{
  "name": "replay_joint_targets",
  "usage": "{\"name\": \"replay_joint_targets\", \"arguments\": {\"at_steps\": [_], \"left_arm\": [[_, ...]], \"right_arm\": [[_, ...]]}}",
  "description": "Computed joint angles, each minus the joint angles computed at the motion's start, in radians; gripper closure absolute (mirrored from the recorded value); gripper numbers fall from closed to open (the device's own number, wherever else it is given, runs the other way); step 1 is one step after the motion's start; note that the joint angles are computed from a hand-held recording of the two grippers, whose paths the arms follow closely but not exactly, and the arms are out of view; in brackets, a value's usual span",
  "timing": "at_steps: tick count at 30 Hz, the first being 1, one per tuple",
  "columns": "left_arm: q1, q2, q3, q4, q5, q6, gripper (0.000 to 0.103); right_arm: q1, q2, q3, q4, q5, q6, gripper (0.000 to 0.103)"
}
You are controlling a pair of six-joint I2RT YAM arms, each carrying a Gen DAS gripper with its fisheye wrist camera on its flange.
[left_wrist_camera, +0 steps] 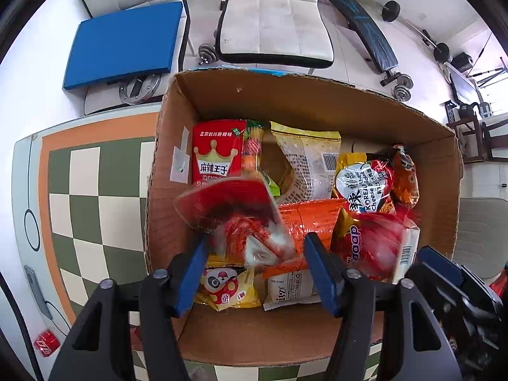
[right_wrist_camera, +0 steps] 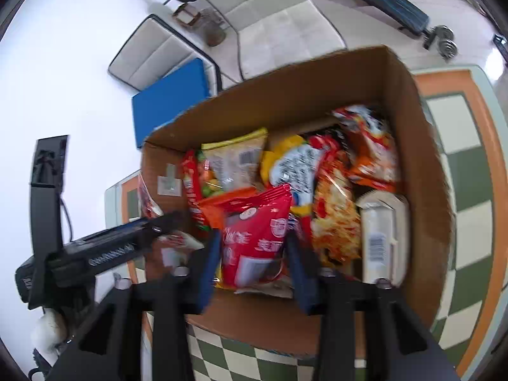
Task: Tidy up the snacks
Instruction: 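Carry both packets over the box and open both tools to drop them, then move the left tool away from the box toward the table, then lower the left tool toward the brown strip packet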
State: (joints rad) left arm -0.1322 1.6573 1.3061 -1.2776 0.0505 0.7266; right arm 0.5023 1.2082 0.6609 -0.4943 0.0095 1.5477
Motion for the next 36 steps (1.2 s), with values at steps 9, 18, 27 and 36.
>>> {"name": "replay_joint_targets", "arguments": {"at_steps": [9,18,27,36], "left_arm": [[0.023,-0.031,0.03,-0.04,0.036,0.028,0.013],[0.109,-0.141,0.022,-0.07,0.082,0.13,0.013],[0.453,-0.223,0.029,-0.027,0.148,0.32,0.013],[0.72,0.038,0.022,0.18,-0.02,0.416,0.013]], "right_arm": [[0.018,0.04,0.038,-0.089,-0.006,0.02,0.017],[0.104,0.061,0.15,-0.293,0.07,0.061,0.012],[0.257,0.162,0.301,-0.461,0.132,0.173,0.011],[0.356,0.327,0.356,-0.335,0.099,0.269,0.011]]}}
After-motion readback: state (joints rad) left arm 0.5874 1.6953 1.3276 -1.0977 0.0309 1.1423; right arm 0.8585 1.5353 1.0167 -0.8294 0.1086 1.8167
